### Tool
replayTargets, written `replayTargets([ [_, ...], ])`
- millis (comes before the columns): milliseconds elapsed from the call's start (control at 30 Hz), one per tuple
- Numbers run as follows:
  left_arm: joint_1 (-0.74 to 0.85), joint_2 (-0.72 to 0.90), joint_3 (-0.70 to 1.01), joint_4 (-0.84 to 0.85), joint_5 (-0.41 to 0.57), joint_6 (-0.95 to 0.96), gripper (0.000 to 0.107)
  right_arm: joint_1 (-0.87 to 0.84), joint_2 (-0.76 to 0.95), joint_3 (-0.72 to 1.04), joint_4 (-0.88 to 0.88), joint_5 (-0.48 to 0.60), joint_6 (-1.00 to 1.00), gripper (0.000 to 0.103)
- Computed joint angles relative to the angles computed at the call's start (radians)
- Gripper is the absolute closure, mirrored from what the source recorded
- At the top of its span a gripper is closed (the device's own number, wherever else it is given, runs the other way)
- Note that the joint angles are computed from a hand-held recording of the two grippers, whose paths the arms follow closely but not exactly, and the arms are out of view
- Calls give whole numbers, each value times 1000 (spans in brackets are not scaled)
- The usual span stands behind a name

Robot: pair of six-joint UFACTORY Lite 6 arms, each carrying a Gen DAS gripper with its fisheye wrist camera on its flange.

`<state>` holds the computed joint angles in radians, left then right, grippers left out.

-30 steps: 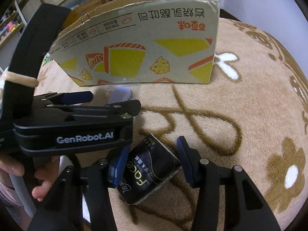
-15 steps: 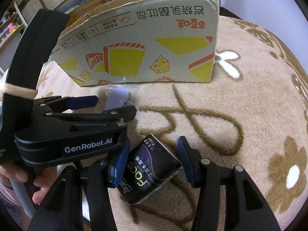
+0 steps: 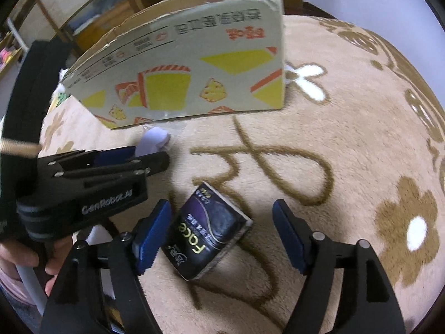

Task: Organize soft objects
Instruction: 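Close the left tool on the clear bag while the right tool grips the black packet, then carry the bag and packet over the box and lower them inside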

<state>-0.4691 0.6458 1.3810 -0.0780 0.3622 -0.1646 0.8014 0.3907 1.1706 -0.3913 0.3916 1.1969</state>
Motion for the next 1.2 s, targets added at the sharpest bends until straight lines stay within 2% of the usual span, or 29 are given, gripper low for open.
replayTargets([
  [100,-5,-34,-37,20,-1,-48,63,-15,-6,-24,72,-30,-26,24],
  [200,-22,-61,-75,100,-10,-150,63,-20,4,-17,44,-22,-11,24],
  [267,-18,-105,-118,116,-23,-171,63,-1,19,-5,12,-12,24,36],
  [367,-26,-168,-178,178,-30,-240,63,33,52,49,-35,34,79,47],
  [500,-43,-264,-272,324,-39,-390,64,63,42,50,-241,54,250,67],
  [567,-45,-318,-316,343,-46,-415,64,66,25,33,-318,50,310,72],
  [667,-42,-389,-367,342,-44,-422,64,78,0,2,-430,40,422,74],
  [800,-90,-467,-424,500,-25,-606,64,105,-80,-47,-569,56,551,75],
  [900,-108,-519,-430,596,41,-680,64,138,-117,-30,-643,113,595,76],
  [1000,-108,-586,-430,617,60,-697,64,184,-169,-42,-749,188,684,76],
  [1067,-131,-664,-464,724,84,-799,64,208,-205,-48,-807,238,725,76],
  [1200,-140,-775,-483,828,98,-880,64,230,-246,-25,-869,308,736,76],
])
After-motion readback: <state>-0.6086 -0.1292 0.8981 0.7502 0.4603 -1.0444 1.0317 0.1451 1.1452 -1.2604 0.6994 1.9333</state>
